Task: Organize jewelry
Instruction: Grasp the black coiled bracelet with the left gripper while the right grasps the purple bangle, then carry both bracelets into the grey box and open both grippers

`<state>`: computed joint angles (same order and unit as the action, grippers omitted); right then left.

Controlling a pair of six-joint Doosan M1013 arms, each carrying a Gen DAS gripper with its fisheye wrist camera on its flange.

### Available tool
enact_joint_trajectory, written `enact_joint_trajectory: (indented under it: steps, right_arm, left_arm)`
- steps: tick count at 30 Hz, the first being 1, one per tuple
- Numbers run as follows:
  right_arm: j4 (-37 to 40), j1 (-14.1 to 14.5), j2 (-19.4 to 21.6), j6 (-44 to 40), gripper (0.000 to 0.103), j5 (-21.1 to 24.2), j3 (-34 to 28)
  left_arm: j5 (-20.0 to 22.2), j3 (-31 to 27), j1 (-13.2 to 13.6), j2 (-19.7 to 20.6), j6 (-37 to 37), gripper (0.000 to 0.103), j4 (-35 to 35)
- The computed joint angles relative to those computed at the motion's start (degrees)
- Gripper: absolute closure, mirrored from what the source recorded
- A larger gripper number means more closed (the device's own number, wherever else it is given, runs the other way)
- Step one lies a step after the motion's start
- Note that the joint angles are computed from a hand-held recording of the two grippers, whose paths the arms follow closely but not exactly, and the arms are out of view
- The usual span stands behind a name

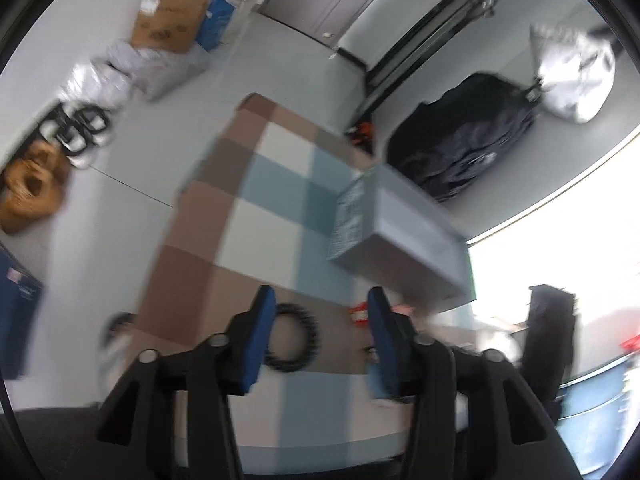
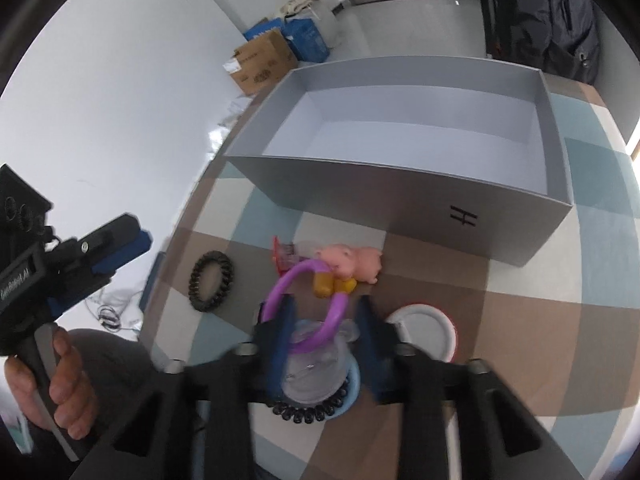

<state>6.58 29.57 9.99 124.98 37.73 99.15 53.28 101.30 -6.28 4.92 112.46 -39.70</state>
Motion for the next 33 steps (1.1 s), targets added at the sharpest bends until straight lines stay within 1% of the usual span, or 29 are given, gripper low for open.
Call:
enact_joint_trajectory:
  steps: [2, 3, 4, 5, 6, 8, 10, 12, 14, 15, 16, 19, 21, 22, 23, 26, 27, 29, 30, 31, 32, 33]
  right_arm:
    - [0.38, -0.31, -0.38, 0.40, 0.089, -0.05, 0.21]
    - [-0.07, -0.36, -0.50, 0.94, 0.090, 0.12, 0.21]
    - [-0.56, -0.38, -0.72, 1.40, 0.090, 0.24, 0.28]
    - [-0.81, -0.37, -1.14, 1.77, 0.090, 0.10, 0.50]
    - [-0.64, -0.45, -1.49, 1.95, 0.091, -0.58, 0.86]
    - [-1.73, -0.28, -2.44, 3.35, 0.091, -1.75, 1.58]
    - [-3.55, -0.26, -3.66, 4.96, 0.091, -2.96, 2.45]
    - [-4.99, -0.20, -4.84, 6.23, 0.091, -4.29, 3.36]
    - [-6.24, -0.06, -5.47, 7.37, 0.091, -5.24, 3.92]
    - [-6.51, -0.06, -5.96, 7.63, 0.091, -5.77, 4.40]
    - [-6.87, -0.09, -6.47, 8.05, 0.091, -6.40, 4.91]
    - [-7.24, -0.13, -7.47, 8.59, 0.091, -7.18, 6.01]
    - [-7.35, -0.06, -7.68, 9.13, 0.091, -7.65, 6.51]
    - [-7.26, -0.08, -7.66, 9.31, 0.091, -7.90, 6.60]
    - [-7.07, -0.10, -7.79, 9.50, 0.091, -8.25, 6.84]
    - [-8.04, 0.12, -8.04, 10.79, 0.091, -9.18, 7.32]
    - [-8.57, 0.16, -8.28, 11.22, 0.091, -9.36, 7.55]
    - [-9.12, 0.21, -8.71, 11.74, 0.091, -10.11, 8.01]
    - [-9.45, 0.24, -8.98, 12.02, 0.091, -10.47, 8.21]
    - [-9.98, 0.32, -9.19, 12.43, 0.091, -10.66, 8.35]
    - [-10.55, 0.40, -9.33, 12.83, 0.091, -10.81, 8.42]
    - [-11.19, 0.45, -9.58, 13.21, 0.091, -10.94, 8.50]
  left_arm:
    - [-1.55, 0.17, -1.43, -0.45, -1.09, 0.056, 5.21]
    - [-1.83, 0.14, -2.20, -0.47, -2.04, 0.047, 8.27]
    - [-2.13, 0.22, -2.66, -0.51, -2.60, 0.041, 10.20]
    - [-2.52, 0.50, -3.62, -0.61, -3.10, 0.040, 12.92]
    - [-2.30, 0.56, -3.82, -0.59, -2.85, 0.040, 13.82]
    - [-2.24, 0.87, -5.16, -0.68, -2.82, 0.040, 17.40]
    - [-2.92, 1.33, -5.82, -0.97, -2.46, 0.040, 19.15]
    - [-3.34, 1.86, -5.81, -1.40, -0.82, 0.040, 19.02]
    - [-3.38, 1.97, -6.17, -1.42, -0.52, 0.037, 20.02]
    - [-2.97, 1.90, -6.40, -1.25, -0.40, 0.033, 20.61]
    - [-2.46, 1.88, -6.56, -1.01, -0.45, 0.033, 21.21]
    - [-2.22, 1.74, -7.41, -0.75, -2.30, 0.033, 24.59]
    - [-2.73, 1.78, -8.20, -0.38, -6.07, 0.033, 29.15]
    - [-2.86, 1.78, -8.25, -0.32, -6.70, 0.033, 29.78]
    - [-4.35, 2.15, -8.34, -0.62, -6.98, 0.033, 30.58]
    - [-5.23, 2.03, -8.42, -0.40, -8.84, 0.033, 32.32]
    - [-5.33, 1.92, -8.29, -0.28, -9.19, 0.033, 32.04]
    - [-5.59, 1.67, -8.05, -0.04, -9.58, 0.038, 31.66]
    - [-5.78, 1.67, -8.19, -0.07, -9.79, 0.044, 32.11]
    - [-5.55, 1.62, -8.25, -0.11, -9.04, 0.053, 31.70]
    - [-5.11, 1.47, -8.21, -0.15, -7.62, 0.058, 31.11]
    - [-5.12, 1.84, -8.91, -0.57, -7.76, 0.063, 30.96]
